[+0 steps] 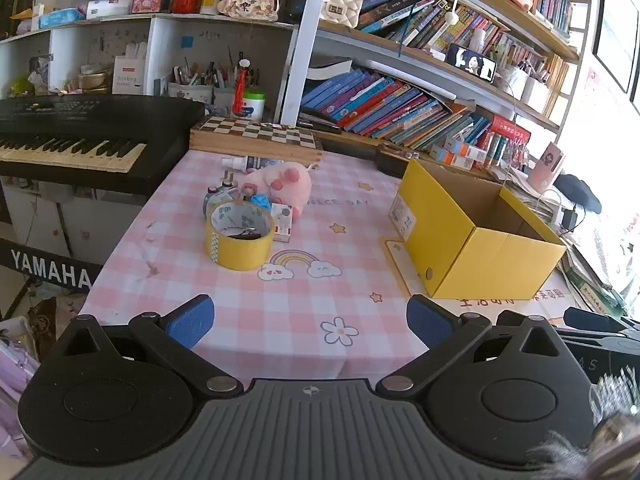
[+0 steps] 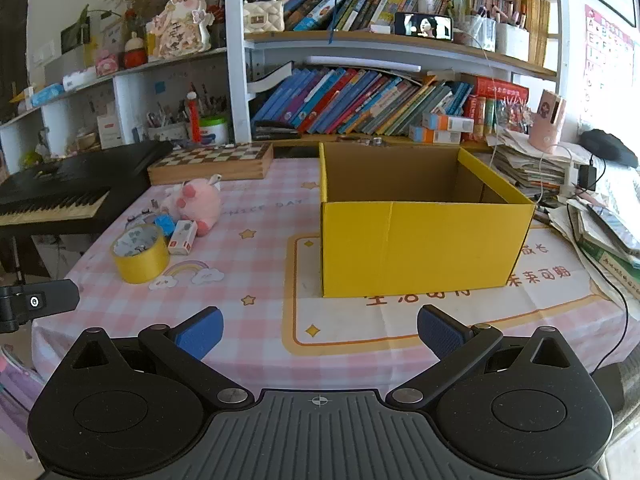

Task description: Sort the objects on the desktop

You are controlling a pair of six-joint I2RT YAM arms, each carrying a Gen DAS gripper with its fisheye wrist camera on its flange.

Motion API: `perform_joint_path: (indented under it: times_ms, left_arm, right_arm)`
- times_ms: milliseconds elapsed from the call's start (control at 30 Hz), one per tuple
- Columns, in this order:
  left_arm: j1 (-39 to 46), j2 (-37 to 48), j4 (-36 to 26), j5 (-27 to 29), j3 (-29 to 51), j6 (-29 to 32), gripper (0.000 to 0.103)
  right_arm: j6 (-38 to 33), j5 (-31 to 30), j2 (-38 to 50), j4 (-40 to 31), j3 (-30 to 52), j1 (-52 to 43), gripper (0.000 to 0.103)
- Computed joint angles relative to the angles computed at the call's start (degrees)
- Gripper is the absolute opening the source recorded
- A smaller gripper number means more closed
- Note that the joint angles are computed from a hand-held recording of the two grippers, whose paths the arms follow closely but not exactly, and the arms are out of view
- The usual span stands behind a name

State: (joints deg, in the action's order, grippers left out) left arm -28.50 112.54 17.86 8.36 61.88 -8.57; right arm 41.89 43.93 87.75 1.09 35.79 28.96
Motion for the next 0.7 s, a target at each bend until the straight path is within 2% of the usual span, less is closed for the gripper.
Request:
perform_joint_path:
  times_ms: [700]
  left_arm:
    - [-0.7, 0.1, -1.2, -1.1, 1.0, 2.2, 0.103]
  right_arm:
    - [-3.1, -2.8, 1.3, 2.3, 0.6, -1.5, 0.103]
